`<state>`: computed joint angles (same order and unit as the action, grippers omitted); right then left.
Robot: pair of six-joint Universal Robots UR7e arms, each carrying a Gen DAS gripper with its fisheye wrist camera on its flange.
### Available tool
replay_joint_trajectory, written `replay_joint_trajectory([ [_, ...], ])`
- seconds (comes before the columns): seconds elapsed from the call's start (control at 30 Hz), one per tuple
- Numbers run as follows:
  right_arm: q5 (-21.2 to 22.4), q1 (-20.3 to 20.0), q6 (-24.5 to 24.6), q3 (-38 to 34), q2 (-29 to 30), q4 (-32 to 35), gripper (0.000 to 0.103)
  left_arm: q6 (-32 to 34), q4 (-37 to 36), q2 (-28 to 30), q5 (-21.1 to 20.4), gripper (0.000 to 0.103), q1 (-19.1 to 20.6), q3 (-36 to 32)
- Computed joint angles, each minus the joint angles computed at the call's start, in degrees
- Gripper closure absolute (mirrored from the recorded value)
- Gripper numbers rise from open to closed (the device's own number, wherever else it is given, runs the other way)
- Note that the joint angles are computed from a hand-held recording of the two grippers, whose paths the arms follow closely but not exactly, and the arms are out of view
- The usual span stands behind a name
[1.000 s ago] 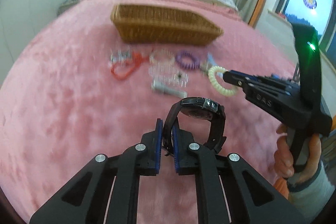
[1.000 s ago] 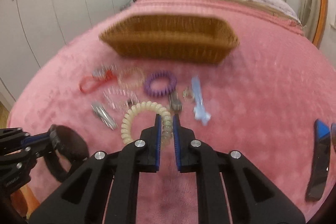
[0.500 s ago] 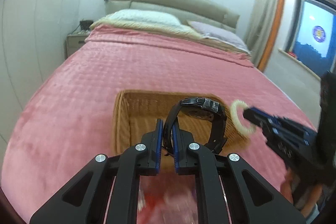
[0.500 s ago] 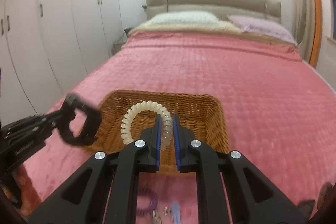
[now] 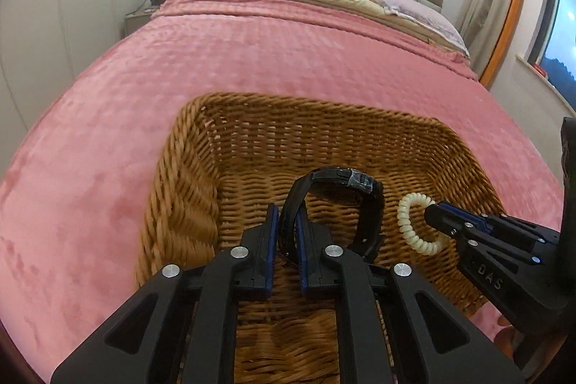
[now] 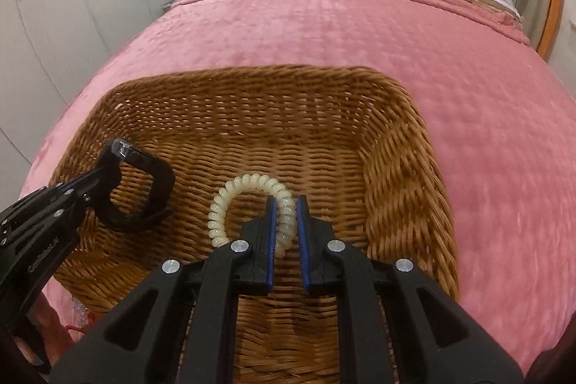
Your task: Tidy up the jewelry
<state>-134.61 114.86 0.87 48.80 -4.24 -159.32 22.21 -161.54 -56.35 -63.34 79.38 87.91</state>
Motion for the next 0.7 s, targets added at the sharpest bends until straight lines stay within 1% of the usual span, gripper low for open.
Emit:
replay_joint_trajectory([
  [0.03,0.7,-0.3,0.7,0.5,-0.4,0.4,0.092,-0.7,1.1,-0.7,-1.7,0.083,0.2,0.1],
  [0.07,1.6,-0.2,1.8,1.4,-0.9,0.7,0.089,-0.9,0.5,-1.6,-2.2,0.076,0.0,1.2],
  [0.1,2.3,-0.2,2.2,3.3,-1.9,-0.3,0.085,-0.6,-0.3,-2.3,-2.6,0.057,-0.1,2.1],
  [0.13,2.2,0.0,2.0,4.6,-2.6,-1.6,0.081,0.5,-2.6,-3.8,-3.5,0.048,-0.4,4.0],
  [0.17,2.4,0.3,1.4,6.5,-3.6,-3.1,0.073,1.4,-4.5,-5.2,-4.1,0.047,-0.8,5.8],
  [0.2,3.0,0.7,1.0,8.3,-4.6,-4.7,0.066,1.5,-4.5,-6.9,-4.7,0.047,-1.1,7.3],
  [0.27,4.7,1.5,0.1,13.0,-7.2,-9.0,0.057,1.4,-3.9,-10.1,-7.1,0.047,-1.3,9.5],
  [0.3,5.2,2.0,-0.3,14.8,-8.2,-10.6,0.057,1.9,-4.4,-12.9,-9.1,0.047,-1.5,11.7],
  [0.37,5.4,3.5,-2.2,18.4,-10.0,-14.8,0.057,2.9,-5.5,-17.0,-11.1,0.045,-2.0,15.1],
  [0.4,4.6,4.6,-3.9,20.7,-10.8,-18.1,0.057,3.6,-6.4,-19.5,-12.4,0.043,-2.3,17.4],
  [0.47,3.0,6.8,-6.9,25.3,-12.3,-24.5,0.057,4.5,-7.5,-23.7,-14.3,0.042,-2.6,21.0],
  [0.57,1.8,8.8,-8.0,30.1,-13.4,-30.5,0.057,5.2,-7.7,-29.2,-16.4,0.042,-2.9,26.0],
  [0.6,1.6,9.0,-8.1,31.6,-13.7,-32.1,0.057,5.4,-7.6,-31.3,-16.9,0.042,-2.7,28.0],
  [0.7,0.1,10.1,-8.7,36.5,-14.1,-38.1,0.057,4.7,-7.2,-34.8,-18.3,0.042,-1.3,31.8],
])
